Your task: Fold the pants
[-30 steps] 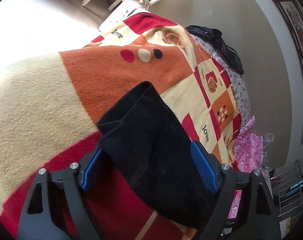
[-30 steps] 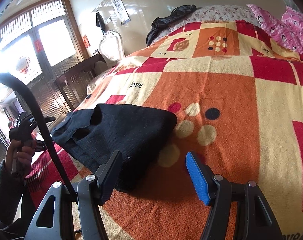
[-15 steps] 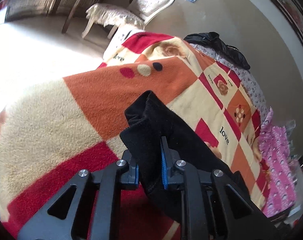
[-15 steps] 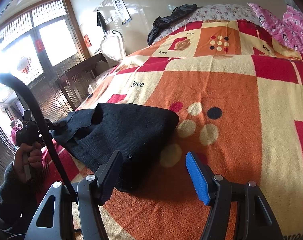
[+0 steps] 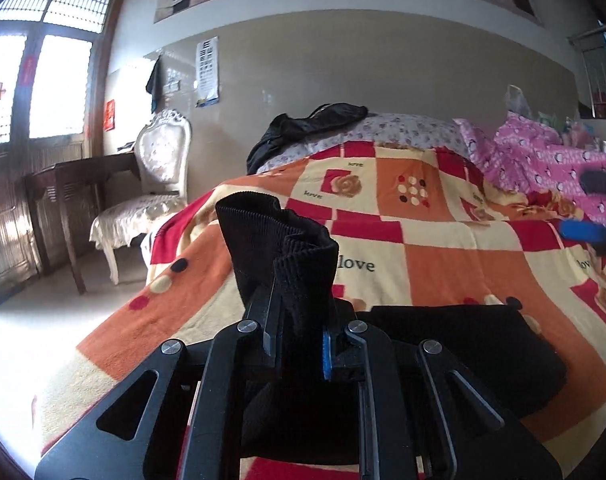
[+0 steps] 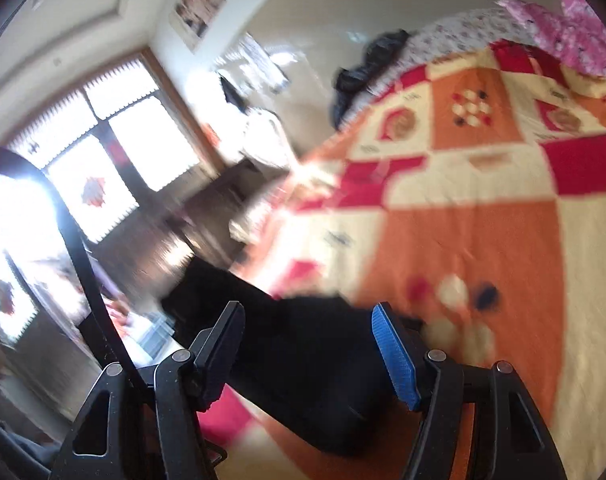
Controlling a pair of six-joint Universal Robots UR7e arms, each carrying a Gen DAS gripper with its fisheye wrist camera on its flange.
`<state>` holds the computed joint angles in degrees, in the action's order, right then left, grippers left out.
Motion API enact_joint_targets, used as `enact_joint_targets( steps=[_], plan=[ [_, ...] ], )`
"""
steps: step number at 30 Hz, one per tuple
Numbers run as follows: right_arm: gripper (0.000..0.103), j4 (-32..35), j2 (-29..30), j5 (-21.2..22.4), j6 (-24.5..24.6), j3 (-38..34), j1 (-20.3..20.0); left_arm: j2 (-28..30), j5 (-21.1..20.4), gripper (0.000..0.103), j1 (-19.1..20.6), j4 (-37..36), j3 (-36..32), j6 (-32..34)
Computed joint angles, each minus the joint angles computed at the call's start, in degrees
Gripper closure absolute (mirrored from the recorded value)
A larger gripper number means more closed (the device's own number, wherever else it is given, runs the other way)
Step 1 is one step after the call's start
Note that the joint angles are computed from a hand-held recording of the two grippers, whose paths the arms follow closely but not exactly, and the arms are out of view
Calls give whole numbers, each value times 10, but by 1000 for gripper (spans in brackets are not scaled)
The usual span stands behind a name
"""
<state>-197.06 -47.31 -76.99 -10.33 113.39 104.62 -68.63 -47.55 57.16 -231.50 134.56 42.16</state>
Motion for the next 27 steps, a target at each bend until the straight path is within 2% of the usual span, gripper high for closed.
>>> enact_joint_targets(
  steps=[1,4,6,9,14,16,18,20,21,22,23,24,27],
  plan=[
    [29,51,1,42,1,-25,-1,-3,-11,91,0,8,5,-3],
    [29,184,31,145,14,-102,-6,-11,-40,91,1,30,19,-6],
    [29,217,53,152,33,-136,0,-13,-57,91,0,30,28,4],
    [29,283,82,115,41,-183,18,-12,-63,91,-4,34,34,17],
    [29,324,91,68,17,-206,41,-23,-83,91,-9,80,46,18],
    [29,345,92,20,-6,-218,55,-26,-91,91,-15,95,57,27],
    [29,361,95,-64,-14,-231,70,-22,-94,91,-23,87,66,39],
    [32,359,93,-105,-17,-225,70,-16,-91,91,-27,81,69,45],
    [44,349,91,-116,-15,-219,68,-17,-92,91,-27,84,71,43],
    [69,345,87,-109,-10,-213,62,-18,-90,91,-30,91,72,39],
    [82,342,80,-90,-8,-203,54,-21,-90,91,-31,106,73,30],
    [90,335,77,-87,-11,-196,49,-23,-92,91,-32,117,73,22],
    [93,309,65,-96,-25,-169,43,-26,-96,91,-35,163,68,-8]
  ],
)
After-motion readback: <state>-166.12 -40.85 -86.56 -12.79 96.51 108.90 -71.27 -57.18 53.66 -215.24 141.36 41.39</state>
